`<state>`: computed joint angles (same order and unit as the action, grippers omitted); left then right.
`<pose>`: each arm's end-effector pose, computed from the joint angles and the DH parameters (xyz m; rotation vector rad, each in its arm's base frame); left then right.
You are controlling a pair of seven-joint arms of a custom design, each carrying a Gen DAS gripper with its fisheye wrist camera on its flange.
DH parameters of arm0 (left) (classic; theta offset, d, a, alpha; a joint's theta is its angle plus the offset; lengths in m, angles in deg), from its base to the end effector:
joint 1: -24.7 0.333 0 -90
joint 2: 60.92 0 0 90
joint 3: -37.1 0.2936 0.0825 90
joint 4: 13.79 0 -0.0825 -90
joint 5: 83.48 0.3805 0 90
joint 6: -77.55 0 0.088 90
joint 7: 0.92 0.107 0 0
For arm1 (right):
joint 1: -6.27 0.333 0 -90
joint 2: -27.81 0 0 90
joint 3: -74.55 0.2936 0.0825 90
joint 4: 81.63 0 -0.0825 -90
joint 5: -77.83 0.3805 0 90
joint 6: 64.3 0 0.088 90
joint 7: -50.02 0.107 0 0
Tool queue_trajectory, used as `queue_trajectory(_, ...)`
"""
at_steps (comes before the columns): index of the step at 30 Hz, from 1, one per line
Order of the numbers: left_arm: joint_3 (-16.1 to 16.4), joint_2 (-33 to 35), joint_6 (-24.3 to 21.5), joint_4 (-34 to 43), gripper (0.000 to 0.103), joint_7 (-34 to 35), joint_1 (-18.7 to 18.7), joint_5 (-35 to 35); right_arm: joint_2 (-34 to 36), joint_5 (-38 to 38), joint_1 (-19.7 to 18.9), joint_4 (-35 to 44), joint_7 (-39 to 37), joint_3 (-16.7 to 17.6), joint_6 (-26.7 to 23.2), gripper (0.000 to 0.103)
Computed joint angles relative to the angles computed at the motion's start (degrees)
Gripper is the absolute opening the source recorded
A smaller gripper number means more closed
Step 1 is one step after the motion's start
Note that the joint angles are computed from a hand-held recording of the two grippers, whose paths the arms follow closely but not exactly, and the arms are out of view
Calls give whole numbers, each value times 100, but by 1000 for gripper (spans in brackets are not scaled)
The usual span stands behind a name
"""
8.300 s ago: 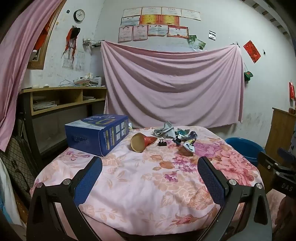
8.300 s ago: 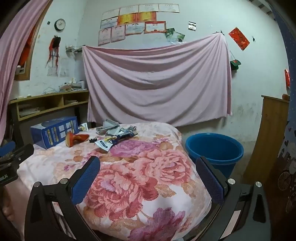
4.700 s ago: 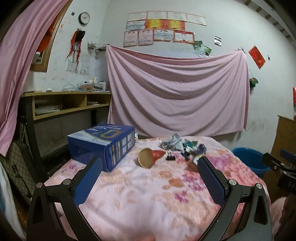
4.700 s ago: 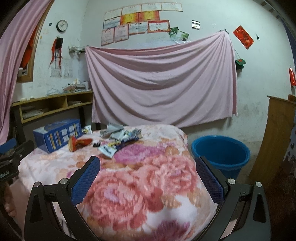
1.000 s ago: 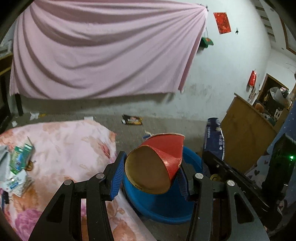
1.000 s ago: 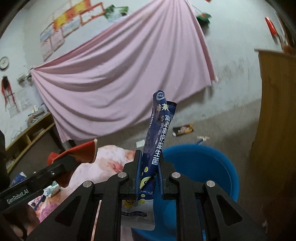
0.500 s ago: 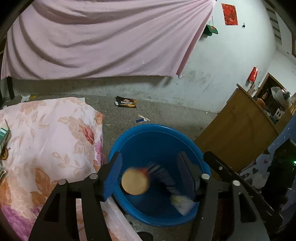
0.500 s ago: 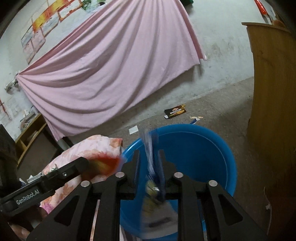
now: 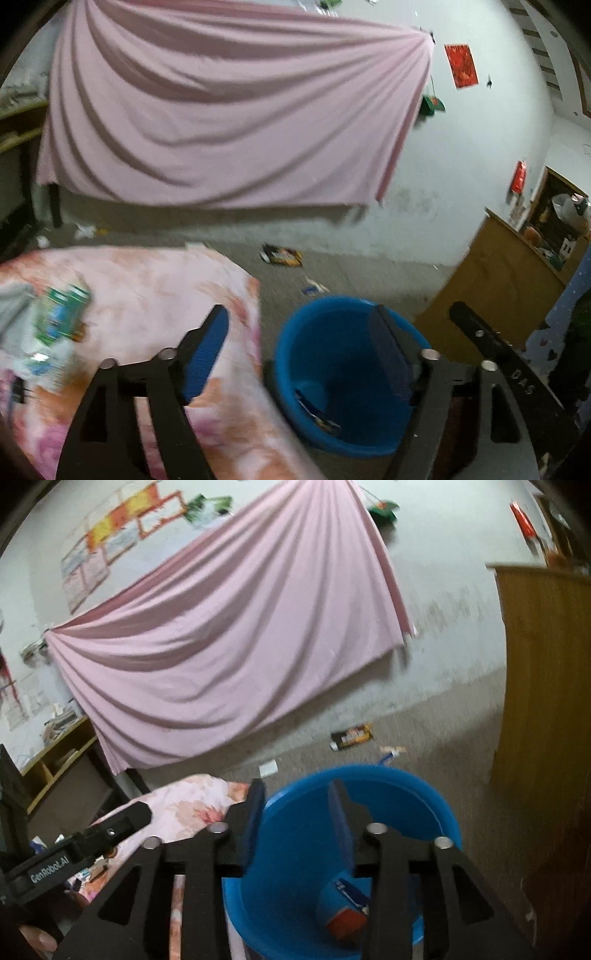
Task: Collect trash
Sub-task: 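Carry the cup and packet to the blue basin and open both tools, then move both tools back over the bed toward the black binder clip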
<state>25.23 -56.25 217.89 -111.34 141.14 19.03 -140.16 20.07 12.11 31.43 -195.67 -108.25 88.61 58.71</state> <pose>0.6023 -0.1859 0.5905 -1.1843 2.3321 -1.5080 0.4490 0.3250 0.5528 -0.9060 2.0115 -0.9746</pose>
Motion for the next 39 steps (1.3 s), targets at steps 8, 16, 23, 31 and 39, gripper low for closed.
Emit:
queue_trajectory(8,302,-519,1013,-550,101,1387,169,-1664,611,-1276,368,785,55,129,-512,96)
queue_trajectory(16,723,-907,1306,-1018,101,3015,361,-3014,1417,-2409,1090,1728,-313,-156,-773,103)
queue_trajectory(23,939,-1056,1402,-1164,101,3816,577,-3708,2068,-2957,1570,2480,-410,-525,-477,103)
queue_trajectory(31,1072,-1064,1462,-1254,101,4320,868,-4053,2882,-2892,2009,3539,-823,-986,6,103)
queue_trajectory(39,1124,-929,1416,-1445,101,3901,1094,-3396,3669,-1929,2165,4547,-1770,-1307,613,103)
